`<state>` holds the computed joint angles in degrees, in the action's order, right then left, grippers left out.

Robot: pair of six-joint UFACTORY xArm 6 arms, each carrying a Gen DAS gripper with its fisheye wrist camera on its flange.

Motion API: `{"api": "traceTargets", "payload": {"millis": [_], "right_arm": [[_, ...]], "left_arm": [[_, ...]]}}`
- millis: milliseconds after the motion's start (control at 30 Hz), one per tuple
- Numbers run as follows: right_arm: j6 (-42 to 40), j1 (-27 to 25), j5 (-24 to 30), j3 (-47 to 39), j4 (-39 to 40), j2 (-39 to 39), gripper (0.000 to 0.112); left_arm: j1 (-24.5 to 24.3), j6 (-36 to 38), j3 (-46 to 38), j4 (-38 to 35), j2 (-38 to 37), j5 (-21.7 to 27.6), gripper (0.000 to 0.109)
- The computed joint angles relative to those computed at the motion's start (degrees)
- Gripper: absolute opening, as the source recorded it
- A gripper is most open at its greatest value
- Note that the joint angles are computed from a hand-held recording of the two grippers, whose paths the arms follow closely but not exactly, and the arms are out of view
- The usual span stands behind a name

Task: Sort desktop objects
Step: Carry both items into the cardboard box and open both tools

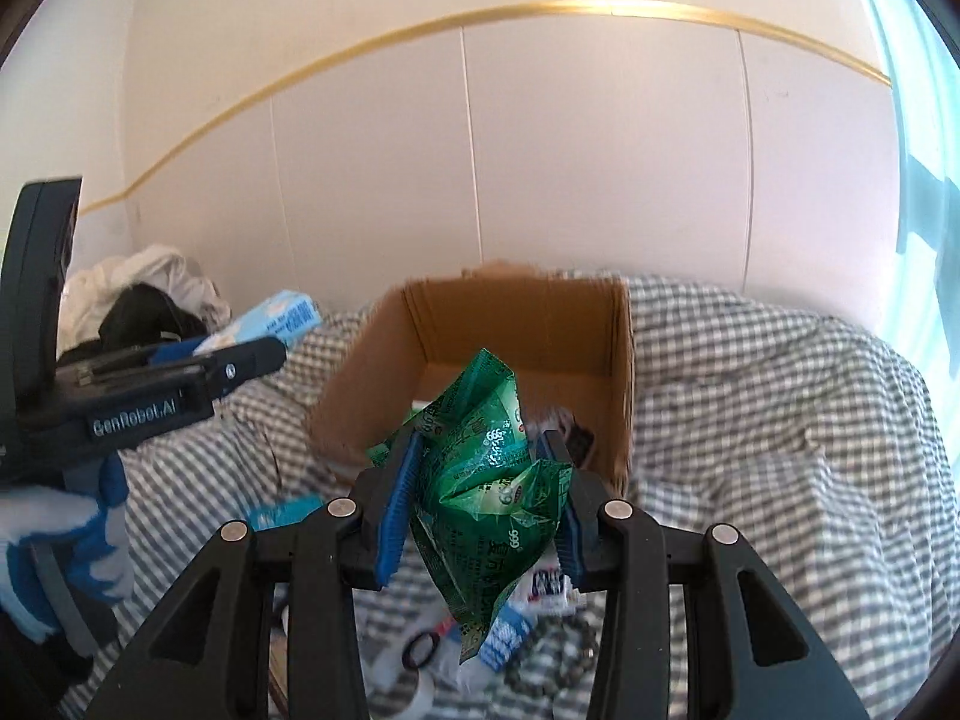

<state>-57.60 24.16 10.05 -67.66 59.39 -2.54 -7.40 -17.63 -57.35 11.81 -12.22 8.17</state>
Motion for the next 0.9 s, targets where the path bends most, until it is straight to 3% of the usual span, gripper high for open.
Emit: {"api": "traceTargets", "payload": {"millis": [300,433,667,900], "right_arm": [[-4.2,0.8,-0.6,-7.7,4.9,3.1,0.040],[0.0,0.5,-1.1,-10.8,3.2,5.2,0.040],[0.5,0.4,-2.0,-16.9,2.7,10.4,0.040],[3.1,-0.7,-1.2,-22.3,0.4,16.5,0.040]], "left_arm": [[0.8,0.4,-2.8,-0.1,1.8,-2.2,0.061],[1.3,-3.1,-4.7,4.4,3.8,-3.1,0.061],[1.4,-2.3,-8.2,2.5,8.2,-3.9,0.061],[2.1,-6.1,-13.0,6.1,14.1,-3.6,0.061]]}}
